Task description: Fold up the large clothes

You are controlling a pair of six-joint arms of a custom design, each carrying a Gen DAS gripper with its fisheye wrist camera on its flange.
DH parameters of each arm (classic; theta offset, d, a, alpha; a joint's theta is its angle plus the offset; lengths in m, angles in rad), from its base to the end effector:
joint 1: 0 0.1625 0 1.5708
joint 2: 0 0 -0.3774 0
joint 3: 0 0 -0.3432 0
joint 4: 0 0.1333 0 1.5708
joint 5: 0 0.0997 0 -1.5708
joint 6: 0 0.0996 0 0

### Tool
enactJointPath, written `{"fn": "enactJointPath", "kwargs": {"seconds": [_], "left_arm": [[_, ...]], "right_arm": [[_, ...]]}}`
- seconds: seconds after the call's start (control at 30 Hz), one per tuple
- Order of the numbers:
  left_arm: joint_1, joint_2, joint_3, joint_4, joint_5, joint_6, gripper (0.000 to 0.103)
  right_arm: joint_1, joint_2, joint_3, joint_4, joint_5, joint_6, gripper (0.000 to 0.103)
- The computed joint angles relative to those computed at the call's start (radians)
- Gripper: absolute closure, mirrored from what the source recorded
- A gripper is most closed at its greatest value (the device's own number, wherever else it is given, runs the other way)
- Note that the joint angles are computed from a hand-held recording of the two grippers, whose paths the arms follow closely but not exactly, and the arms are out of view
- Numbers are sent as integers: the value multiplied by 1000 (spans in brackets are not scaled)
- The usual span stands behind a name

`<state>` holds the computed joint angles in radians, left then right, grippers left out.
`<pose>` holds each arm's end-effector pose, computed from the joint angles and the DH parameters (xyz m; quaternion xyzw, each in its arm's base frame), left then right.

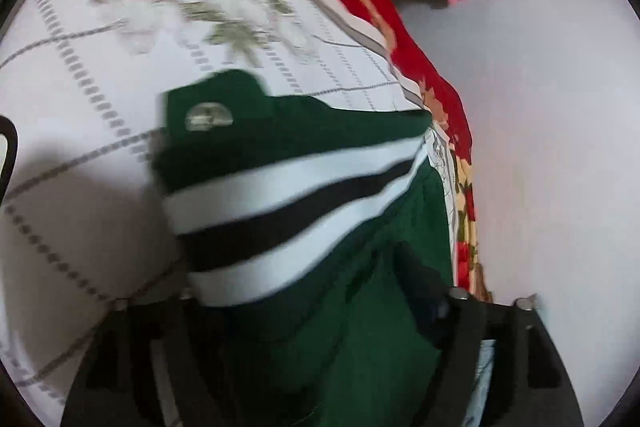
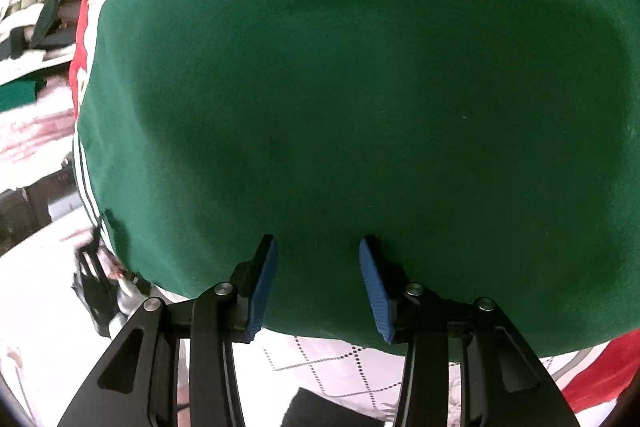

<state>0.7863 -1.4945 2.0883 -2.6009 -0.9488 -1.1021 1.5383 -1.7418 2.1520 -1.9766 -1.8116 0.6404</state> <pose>-0.1739 -0.4450 0.3155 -0.2124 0.9073 -0.3628 0.0086 0.0981 -0.3532 0.3004 -0.3275 -0.9372 0.0339 0.1153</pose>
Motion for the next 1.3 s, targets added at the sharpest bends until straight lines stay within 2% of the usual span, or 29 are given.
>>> {"fn": "enactJointPath", "kwargs": {"seconds": [0.13, 0.23, 0.37, 0.43, 0.53, 0.63, 0.7, 0.77, 0.9, 0.97, 1.03, 1.1, 1.17, 1.3], "left_arm": [[-20, 114, -127, 133, 55, 99, 30], [-22, 156, -204, 253, 97, 99, 81], [-29, 187, -302, 345, 117, 143, 85], [-51, 167, -319, 401, 148, 189, 85], [-77, 161, -385, 468, 201, 270, 85], [-91, 161, -447, 531, 245, 309, 85], [-102, 159, -476, 563, 276, 326, 85], [-111, 169, -509, 581, 301, 358, 86], [-144, 186, -540, 590, 316, 417, 86], [-171, 203, -538, 565, 310, 470, 86], [-200, 221, -538, 537, 288, 517, 86], [-234, 238, -539, 511, 252, 554, 86], [-274, 259, -538, 489, 201, 604, 87], [-337, 302, -532, 466, 71, 689, 87]], "right_arm": [[-12, -34, 18, 5, 13, -2, 58], [-33, -49, 31, 1, 37, 2, 57], [-32, -39, 10, 28, 68, 15, 57], [0, -45, -4, 31, 53, 22, 57], [98, -74, -51, 58, -67, 58, 57], [197, -83, -113, 186, -271, 148, 57], [213, -101, -130, 296, -372, 213, 57], [206, -143, -109, 370, -429, 287, 57], [156, -258, -20, 362, -410, 286, 57], [114, -298, 36, 314, -359, 224, 54], [62, -352, 115, 215, -305, 148, 49], [20, -402, 181, 99, -257, 86, 49], [-43, -452, 222, 36, -201, 28, 49], [-68, -482, 254, -14, -136, -10, 49]]}}
